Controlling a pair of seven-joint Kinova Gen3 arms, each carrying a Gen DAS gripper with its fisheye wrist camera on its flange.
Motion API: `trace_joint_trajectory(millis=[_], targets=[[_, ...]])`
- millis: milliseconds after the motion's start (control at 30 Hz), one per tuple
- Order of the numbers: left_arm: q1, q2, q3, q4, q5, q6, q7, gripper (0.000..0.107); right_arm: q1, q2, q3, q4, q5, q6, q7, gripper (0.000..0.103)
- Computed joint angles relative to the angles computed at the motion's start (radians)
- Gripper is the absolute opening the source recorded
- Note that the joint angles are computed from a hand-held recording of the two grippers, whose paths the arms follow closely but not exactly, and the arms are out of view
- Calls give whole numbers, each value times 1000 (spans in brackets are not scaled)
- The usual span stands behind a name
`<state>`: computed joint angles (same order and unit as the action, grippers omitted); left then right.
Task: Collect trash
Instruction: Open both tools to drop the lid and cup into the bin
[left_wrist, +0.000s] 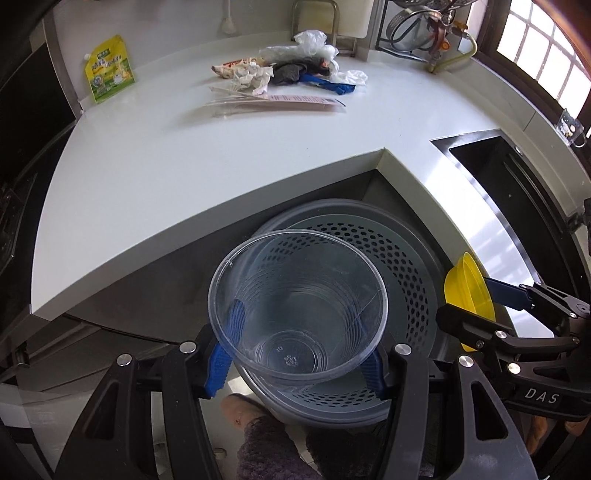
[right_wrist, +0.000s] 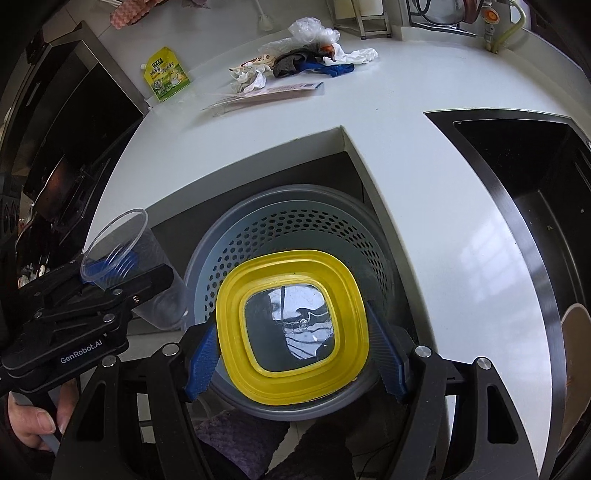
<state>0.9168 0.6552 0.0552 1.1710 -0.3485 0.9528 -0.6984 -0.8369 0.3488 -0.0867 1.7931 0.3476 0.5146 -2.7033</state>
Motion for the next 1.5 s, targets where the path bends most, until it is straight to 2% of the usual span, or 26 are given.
trace_joint_trajectory(millis=[133,433,567,633,667,1100,1500], targets=[[-15,10,4,-6,18,-4,-4,56,30,20,-19,-14,-33,-1,44,69],[-24,3,1,-3,27,-7,-5,58,26,40,-7,-39,-63,-1,88,69],[-23,-3,-2,4,24,-6,4,65,32,36,-6,-33,-78,-9,95,71],[-21,-9,-4,10,19,-9,9,71,33,35,-2,-32,-84,-7,93,77],[-20,-13,-5,15,15,-13,14,74,25,33,8,-29,-76,-6,80,77],[-18,-23,-5,14,0,-8,37,75,26,7,4,-8,-49,-8,39,78],[21,-27,-29,-16,-53,13,111,81,25,-43,7,27,2,-23,28,78]])
